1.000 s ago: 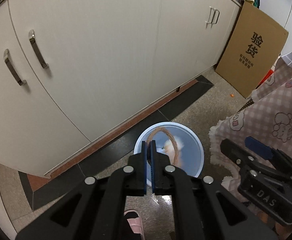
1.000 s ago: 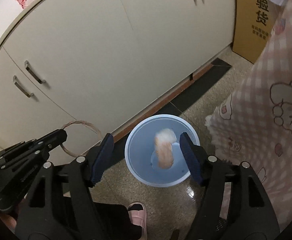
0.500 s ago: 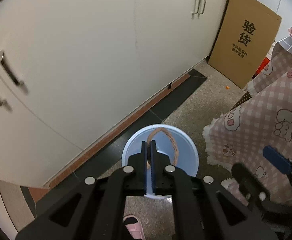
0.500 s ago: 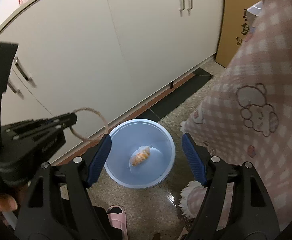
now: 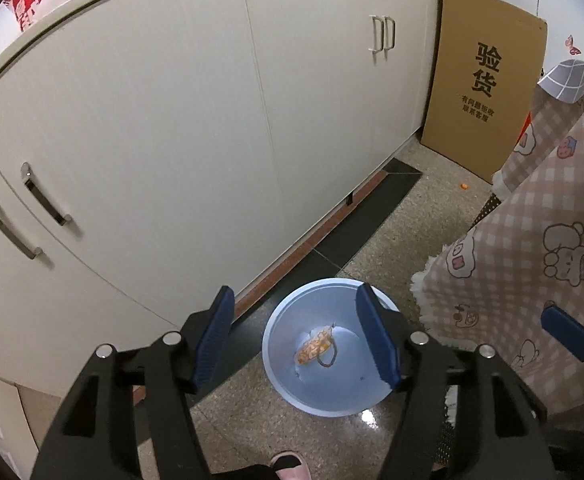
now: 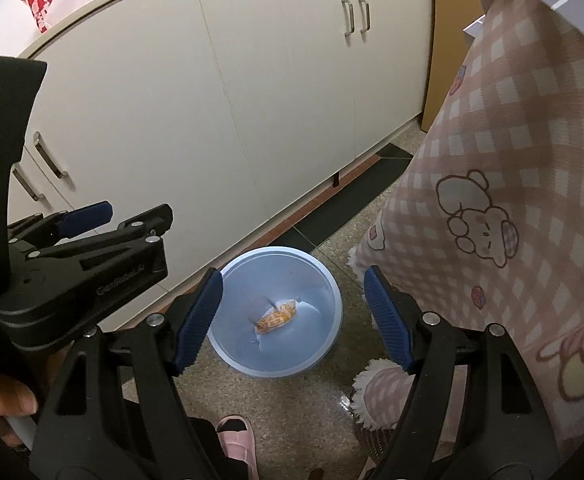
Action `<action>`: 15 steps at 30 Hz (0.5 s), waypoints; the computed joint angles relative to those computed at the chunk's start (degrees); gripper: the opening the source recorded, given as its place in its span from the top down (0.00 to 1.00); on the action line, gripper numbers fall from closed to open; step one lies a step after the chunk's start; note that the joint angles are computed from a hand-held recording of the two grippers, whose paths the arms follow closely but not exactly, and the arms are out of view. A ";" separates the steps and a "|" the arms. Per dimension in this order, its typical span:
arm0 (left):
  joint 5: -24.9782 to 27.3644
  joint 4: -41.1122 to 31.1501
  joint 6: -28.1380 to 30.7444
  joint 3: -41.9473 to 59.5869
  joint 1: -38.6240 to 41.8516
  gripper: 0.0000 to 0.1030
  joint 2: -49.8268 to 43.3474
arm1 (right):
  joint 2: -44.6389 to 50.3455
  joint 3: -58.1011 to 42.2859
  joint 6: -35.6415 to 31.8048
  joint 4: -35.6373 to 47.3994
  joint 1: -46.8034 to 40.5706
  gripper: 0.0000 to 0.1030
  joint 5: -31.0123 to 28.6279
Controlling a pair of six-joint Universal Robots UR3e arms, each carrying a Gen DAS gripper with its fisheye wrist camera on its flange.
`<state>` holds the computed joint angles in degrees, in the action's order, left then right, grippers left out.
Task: Collect trash
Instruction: 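Open the left tool over the wastebasket, dropping the string loop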
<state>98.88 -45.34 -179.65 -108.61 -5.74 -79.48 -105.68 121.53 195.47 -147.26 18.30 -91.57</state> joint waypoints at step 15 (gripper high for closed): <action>-5.18 -14.53 3.42 0.88 10.15 0.34 20.91 | -2.14 -8.30 4.04 6.84 10.34 0.30 -4.98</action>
<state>93.70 -59.88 -176.23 -107.73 4.41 -58.57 -107.82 113.23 199.51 -140.42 28.64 -96.55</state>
